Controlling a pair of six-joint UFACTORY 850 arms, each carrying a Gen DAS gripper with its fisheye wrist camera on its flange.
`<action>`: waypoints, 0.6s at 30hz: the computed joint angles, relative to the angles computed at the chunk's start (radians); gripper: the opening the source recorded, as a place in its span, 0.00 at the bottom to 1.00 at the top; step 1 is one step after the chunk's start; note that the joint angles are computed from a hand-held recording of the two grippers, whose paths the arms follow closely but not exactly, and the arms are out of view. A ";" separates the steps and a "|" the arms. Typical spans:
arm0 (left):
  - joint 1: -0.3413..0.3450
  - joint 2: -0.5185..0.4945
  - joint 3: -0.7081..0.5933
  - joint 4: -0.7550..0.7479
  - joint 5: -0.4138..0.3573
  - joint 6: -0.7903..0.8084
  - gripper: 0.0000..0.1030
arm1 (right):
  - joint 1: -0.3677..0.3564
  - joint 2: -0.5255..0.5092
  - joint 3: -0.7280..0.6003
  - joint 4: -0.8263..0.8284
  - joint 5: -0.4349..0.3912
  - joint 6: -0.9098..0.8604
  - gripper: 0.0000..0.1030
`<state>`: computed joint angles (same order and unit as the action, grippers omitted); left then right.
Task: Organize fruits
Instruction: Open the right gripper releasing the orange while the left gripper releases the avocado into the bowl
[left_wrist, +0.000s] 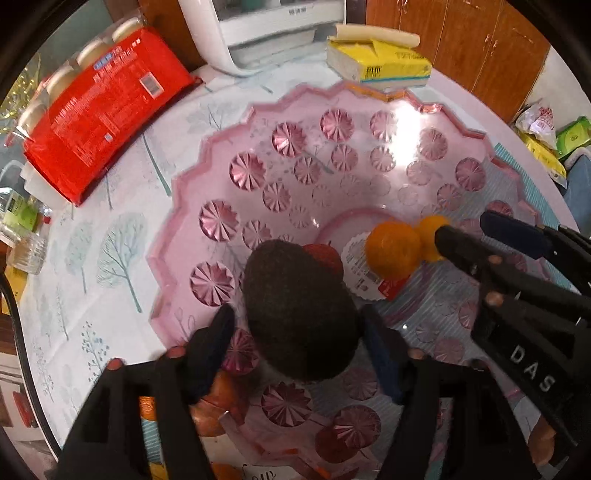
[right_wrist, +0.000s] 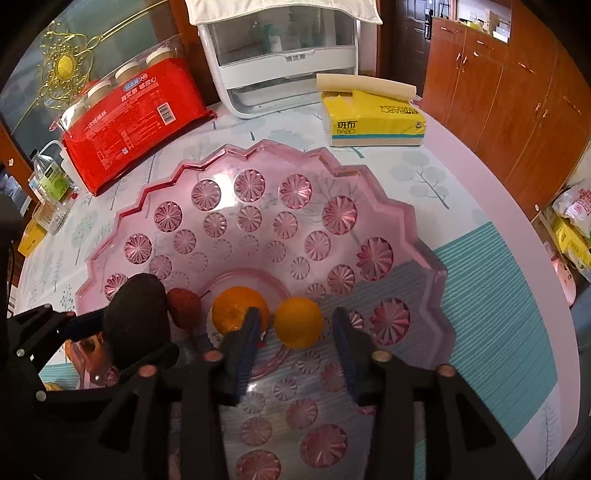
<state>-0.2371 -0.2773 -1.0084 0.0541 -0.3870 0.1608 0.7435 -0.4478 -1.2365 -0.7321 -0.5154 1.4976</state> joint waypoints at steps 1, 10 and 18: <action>-0.002 0.011 0.008 0.016 0.014 -0.013 0.79 | 0.003 0.004 0.003 -0.010 -0.002 0.014 0.45; -0.010 0.095 0.071 0.130 0.047 -0.091 0.83 | 0.026 0.053 0.033 -0.065 -0.002 0.090 0.45; 0.011 0.200 0.128 0.073 0.037 -0.063 0.83 | 0.058 0.113 0.067 -0.125 -0.017 0.163 0.45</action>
<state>-0.2257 -0.0772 -0.8804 0.1268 -0.3502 0.0981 0.8018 -0.3343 -1.1699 -0.8573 -0.5327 1.6607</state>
